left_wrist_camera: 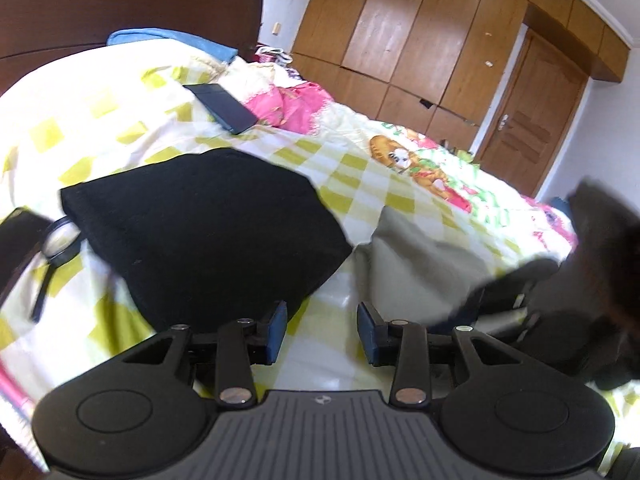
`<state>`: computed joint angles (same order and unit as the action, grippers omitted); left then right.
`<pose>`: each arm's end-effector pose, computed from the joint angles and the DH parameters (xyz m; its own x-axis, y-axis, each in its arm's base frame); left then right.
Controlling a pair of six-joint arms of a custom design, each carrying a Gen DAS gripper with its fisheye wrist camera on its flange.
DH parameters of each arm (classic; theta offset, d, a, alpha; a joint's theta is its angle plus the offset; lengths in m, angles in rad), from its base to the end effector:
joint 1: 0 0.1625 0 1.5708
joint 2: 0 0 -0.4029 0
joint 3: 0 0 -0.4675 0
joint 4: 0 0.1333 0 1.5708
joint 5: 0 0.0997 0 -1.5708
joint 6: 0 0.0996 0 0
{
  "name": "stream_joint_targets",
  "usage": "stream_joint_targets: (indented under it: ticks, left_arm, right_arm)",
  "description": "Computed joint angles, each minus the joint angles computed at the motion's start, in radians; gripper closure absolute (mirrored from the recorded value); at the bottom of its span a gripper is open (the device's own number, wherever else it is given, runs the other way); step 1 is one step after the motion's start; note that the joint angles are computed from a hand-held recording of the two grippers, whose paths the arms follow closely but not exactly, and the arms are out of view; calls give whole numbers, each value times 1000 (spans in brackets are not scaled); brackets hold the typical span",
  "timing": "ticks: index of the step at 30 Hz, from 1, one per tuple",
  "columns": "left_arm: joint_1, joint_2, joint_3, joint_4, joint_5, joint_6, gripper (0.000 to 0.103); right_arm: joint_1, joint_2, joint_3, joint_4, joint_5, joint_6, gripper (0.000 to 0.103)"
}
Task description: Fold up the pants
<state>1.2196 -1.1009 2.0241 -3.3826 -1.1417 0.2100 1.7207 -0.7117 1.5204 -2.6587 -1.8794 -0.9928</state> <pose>-0.0415 -0.6213 0.1692 -0.8985 0.1328 -0.4184 0.4133 0.5770 -0.7045 0.2139 -0.7261 0.0237 -0.4013 -0.8286 0.3903 -0.8779 0.4695 0.0940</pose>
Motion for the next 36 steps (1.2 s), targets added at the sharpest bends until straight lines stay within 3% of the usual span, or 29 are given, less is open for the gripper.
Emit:
stream_joint_targets:
  ticks: [2, 4, 8, 10, 14, 16, 18, 23, 28, 30, 33, 36]
  left_arm:
    - [10, 22, -38, 14, -49, 14, 52]
    - [11, 58, -90, 38, -80, 37, 51]
    - [0, 152, -198, 104, -92, 85, 49]
    - [13, 186, -241, 152, -137, 68, 49]
    - [8, 234, -275, 227, -51, 29, 50]
    - [2, 235, -262, 271, 13, -1, 48]
    - [6, 227, -233, 252, 23, -51, 44]
    - [5, 212, -206, 233, 27, -117, 43]
    - [-11, 224, -211, 218, 58, -74, 43]
    - [-8, 220, -200, 207, 51, -83, 43]
    - [-7, 215, -176, 171, 45, -100, 43]
    - [-15, 214, -154, 132, 55, -122, 43]
  right_arm:
    - [2, 0, 32, -63, -1, -63, 80]
    - [0, -6, 35, -46, 17, -32, 66]
    - [-19, -71, 58, 15, 81, 13, 69]
    - [-31, -116, 76, 32, 95, 40, 69]
    - [-58, -139, 55, -56, 91, 126, 69]
    - [-68, -99, -7, -110, 82, 150, 69]
    - [-74, -32, -92, -142, 72, 129, 67]
    - [-83, 105, -303, -20, 111, 106, 68]
    - [-83, 79, -242, -16, 272, 9, 69]
    - [-68, 128, -275, -19, 194, -23, 71]
    - [-63, 223, -379, -1, 112, 64, 71]
    - [-61, 266, -450, 17, 134, 198, 72]
